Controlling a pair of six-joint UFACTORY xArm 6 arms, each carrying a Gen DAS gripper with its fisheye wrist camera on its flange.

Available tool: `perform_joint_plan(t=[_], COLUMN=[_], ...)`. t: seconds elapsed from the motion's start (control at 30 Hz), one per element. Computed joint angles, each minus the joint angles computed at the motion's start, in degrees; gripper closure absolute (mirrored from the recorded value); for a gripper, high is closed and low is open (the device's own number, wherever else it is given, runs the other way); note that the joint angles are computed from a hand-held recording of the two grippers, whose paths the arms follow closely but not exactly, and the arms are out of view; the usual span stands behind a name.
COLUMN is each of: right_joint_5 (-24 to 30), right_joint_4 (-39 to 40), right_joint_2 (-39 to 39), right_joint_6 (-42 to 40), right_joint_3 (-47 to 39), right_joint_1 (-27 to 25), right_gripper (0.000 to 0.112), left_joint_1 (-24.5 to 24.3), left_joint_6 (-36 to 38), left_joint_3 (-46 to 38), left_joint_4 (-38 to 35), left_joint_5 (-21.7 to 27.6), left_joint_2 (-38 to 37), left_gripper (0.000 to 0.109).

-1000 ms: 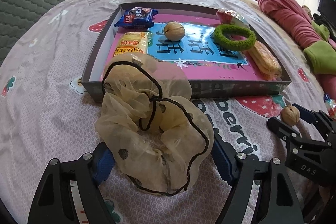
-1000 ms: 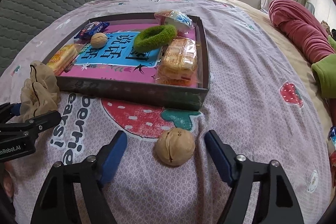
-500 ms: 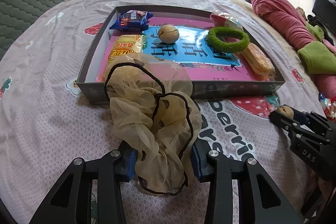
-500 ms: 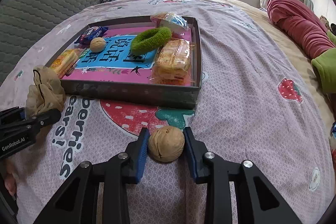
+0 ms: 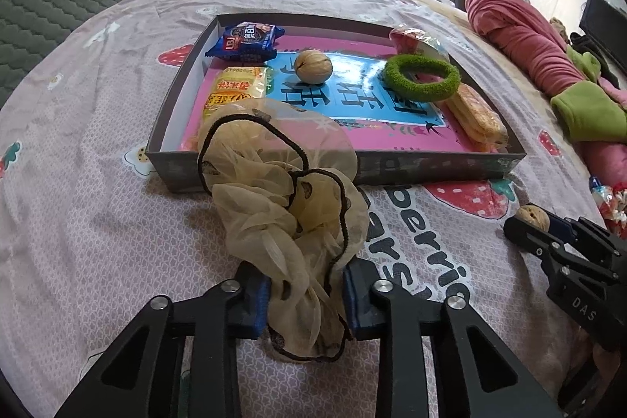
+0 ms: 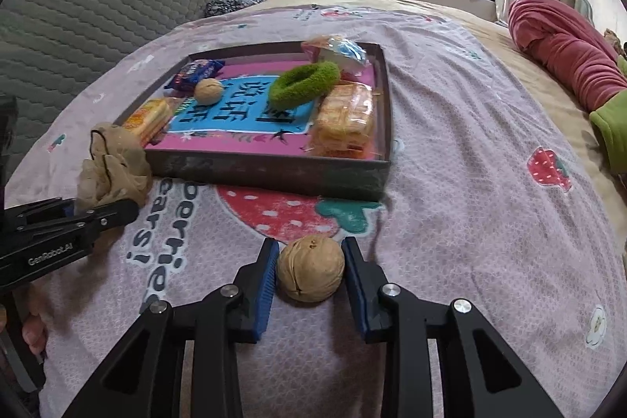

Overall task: Organize objects
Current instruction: 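Lift the scrunchie and walnut off the sheet with both grippers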

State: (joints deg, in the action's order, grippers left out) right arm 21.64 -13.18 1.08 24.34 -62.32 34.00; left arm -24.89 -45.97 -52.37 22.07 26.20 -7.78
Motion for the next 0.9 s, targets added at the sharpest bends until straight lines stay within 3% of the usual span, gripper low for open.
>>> perform_joint_plan(t=[0.33,0.9], right_joint_5=[-2.20,-2.73], right_joint_4=[2.01,3.59], right_joint_2=[-0.07,-0.06], right_joint_6=[-2.29,-3.83], right_joint_3=[0.74,-0.17], right_joint_1=[1.04,3.23], right_gripper=[0.079,0.079], left_joint_1=[-0.07,-0.54], left_joint_6=[0.47,-0.76], left_joint_3=[1.70,3.36], left_joint_4=[-0.45,1.01], left_joint_5=[-2.88,-2.77], left_joint_2=[-1.28,-4.08], left_gripper=[0.092,0.092])
